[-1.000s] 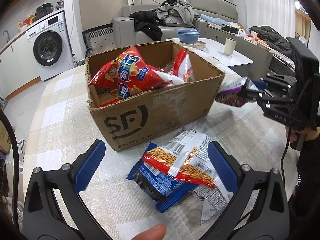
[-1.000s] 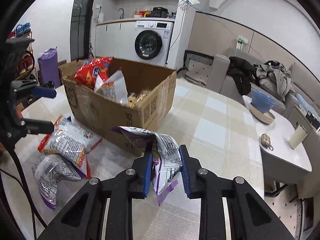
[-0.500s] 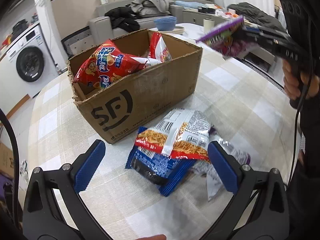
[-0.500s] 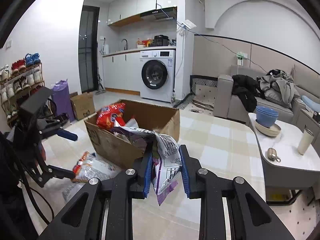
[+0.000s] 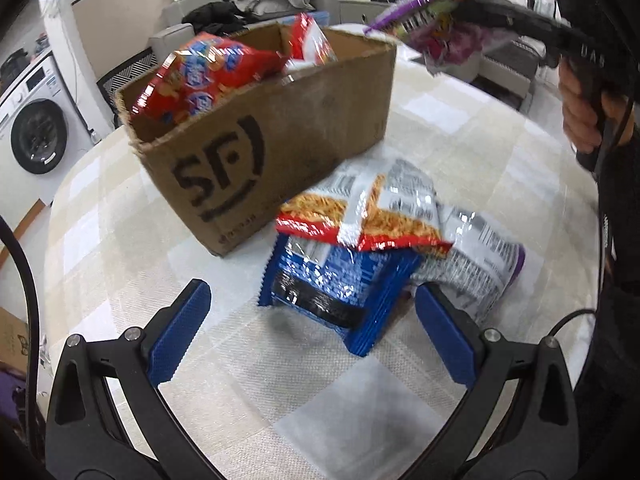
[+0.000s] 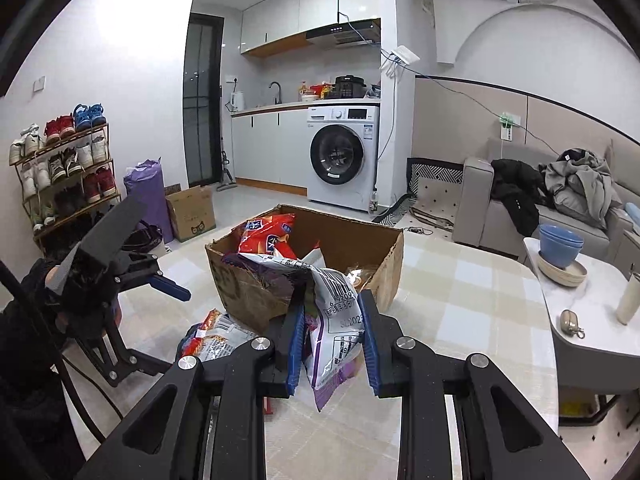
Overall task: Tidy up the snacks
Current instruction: 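Carry the white bag toward the box while the left gripper grasps the blue noodle pack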
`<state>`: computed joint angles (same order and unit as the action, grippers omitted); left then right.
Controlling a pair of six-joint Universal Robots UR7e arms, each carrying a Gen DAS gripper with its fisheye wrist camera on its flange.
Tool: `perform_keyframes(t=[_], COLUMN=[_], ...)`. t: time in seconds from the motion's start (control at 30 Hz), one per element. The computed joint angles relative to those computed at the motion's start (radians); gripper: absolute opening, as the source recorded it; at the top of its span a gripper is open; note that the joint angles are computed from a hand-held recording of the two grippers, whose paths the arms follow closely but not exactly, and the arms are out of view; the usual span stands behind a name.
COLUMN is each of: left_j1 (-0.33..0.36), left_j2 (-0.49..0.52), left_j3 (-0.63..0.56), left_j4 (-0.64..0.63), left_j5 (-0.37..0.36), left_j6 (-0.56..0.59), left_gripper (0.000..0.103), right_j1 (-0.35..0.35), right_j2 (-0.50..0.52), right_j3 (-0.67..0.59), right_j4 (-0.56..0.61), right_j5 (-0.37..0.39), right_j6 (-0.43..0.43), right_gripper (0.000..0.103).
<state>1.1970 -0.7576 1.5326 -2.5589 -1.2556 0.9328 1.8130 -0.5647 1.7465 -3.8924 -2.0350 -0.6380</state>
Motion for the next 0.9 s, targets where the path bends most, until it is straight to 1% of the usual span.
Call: perform_keyframes(t=[0.13, 0.2, 0.23, 0.3, 0.33, 0.4, 0.43, 0.47, 0.53, 0.57, 0.67, 0.9], left_j1=[0.001, 0.004, 0.004, 0.009, 0.012, 0.019, 0.023, 0.025, 0.032, 0.035, 0.036, 0.036], left_j2=[0.020, 0.030, 0.034, 0.042, 0.046, 0.051, 0.050, 0.050, 0.051, 0.049, 0.048, 0.018], left_j3=[-0.007, -0.021, -0.023, -0.038, -0.044, -0.064, -0.072, -0.077, -0.088, -0.093, -0.100, -0.106], left_j4=[0.003, 0.024, 0.027, 0.046, 0.050, 0.071, 0.085, 0.090, 0.093, 0.096, 0.087, 0.093], left_j5=[0.013, 0.016, 0.017, 0.013, 0.012, -0.001, -0.007, -0.010, -0.014, -0.019, -0.019, -0.050], left_j6=[-0.010, -0.021, -0.026, -0.041, -0.048, -0.070, -0.078, -0.082, -0.083, -0.082, -0.080, -0.086], left_gripper=[0.100, 0.091, 0.088, 0.079, 0.077, 0.065, 0.061, 0.053, 0.050, 0.046, 0.045, 0.045], right_j1=[-0.005, -0.006, -0.006, -0.007, -0.008, -0.008, -0.008, -0.008, -0.009, -0.010, -0.009, -0.009], right_j2=[-0.001, -0.002, -0.002, -0.002, -0.002, -0.001, -0.001, 0.000, 0.000, 0.001, 0.001, 0.001], right_j3=[-0.001, 0.001, 0.000, 0.000, 0.000, 0.000, 0.000, -0.001, -0.001, -0.001, -0.001, 0.003], right_j4=[0.005, 0.007, 0.008, 0.011, 0.012, 0.012, 0.012, 0.013, 0.014, 0.013, 0.009, -0.014], right_j5=[0.012, 0.018, 0.019, 0.022, 0.024, 0.025, 0.025, 0.025, 0.025, 0.024, 0.025, 0.031], right_j6=[0.004, 0.006, 0.006, 0.006, 0.006, 0.005, 0.006, 0.006, 0.008, 0.008, 0.009, 0.007], right_gripper=[0.025, 0.025, 0.026, 0.026, 0.026, 0.025, 0.025, 0.026, 0.026, 0.025, 0.026, 0.026])
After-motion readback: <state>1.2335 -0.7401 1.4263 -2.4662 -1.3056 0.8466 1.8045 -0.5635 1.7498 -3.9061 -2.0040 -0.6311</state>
